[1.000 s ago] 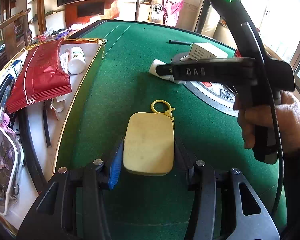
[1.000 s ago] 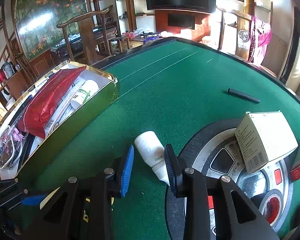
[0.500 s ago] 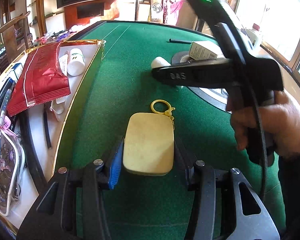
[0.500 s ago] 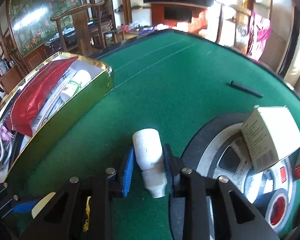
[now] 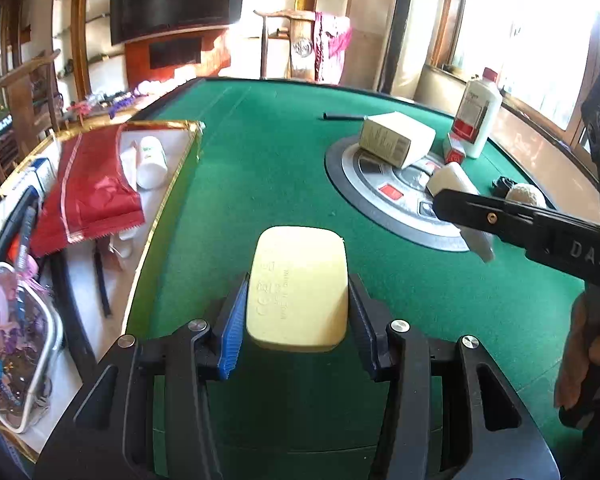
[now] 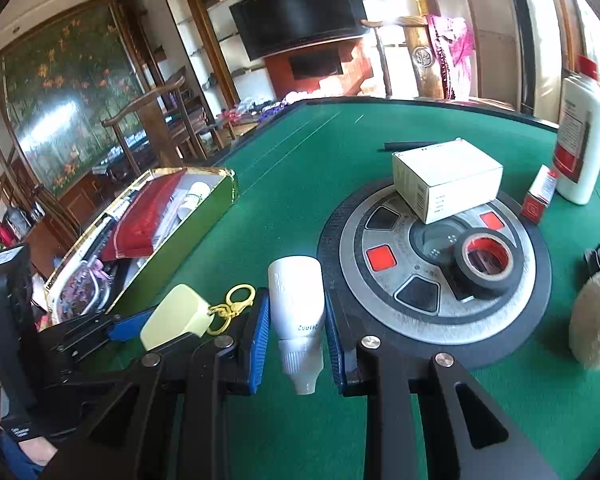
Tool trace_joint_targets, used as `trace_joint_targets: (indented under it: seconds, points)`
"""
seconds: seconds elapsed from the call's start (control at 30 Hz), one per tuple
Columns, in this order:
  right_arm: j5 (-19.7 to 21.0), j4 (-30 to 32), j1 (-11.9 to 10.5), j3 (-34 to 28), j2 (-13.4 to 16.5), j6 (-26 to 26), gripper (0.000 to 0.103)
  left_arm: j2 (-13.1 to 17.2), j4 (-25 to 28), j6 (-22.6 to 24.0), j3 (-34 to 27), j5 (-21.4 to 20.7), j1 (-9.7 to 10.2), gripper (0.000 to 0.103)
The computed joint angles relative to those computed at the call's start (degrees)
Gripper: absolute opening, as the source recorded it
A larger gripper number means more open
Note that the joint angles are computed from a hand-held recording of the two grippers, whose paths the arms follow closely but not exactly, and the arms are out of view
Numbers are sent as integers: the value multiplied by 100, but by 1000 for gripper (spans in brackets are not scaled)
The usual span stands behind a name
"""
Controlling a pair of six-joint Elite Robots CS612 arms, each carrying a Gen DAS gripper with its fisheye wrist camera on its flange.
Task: Organize objects
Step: 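Carry the cream case and white dropper bottle toward the tray with both grippers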
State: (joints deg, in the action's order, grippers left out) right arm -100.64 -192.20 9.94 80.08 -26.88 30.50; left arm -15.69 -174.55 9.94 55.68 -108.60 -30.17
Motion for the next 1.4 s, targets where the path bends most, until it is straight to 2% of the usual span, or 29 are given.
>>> trace_joint_targets:
  seconds: [0.1,0.3,0.7,1.13,1.4]
  points:
    - [-116,-99,69,46,-22,-6,26,-19,-287,-95,80,-148,22,47]
    - [-127,-234,143,36,-11,-99,26,-133,-962,-238,377,68,11,47]
    - [-104,-418,260,-69,30,-364,26,-382,-1819,-418,886,437,77,47]
    - [48,-593,442,-400,183,-288,26,-508,-2290,-693,1087,518,243,47]
    - [241,-425,519,-755,332,-315,26,-455,-2507,-915,978,799,368,47]
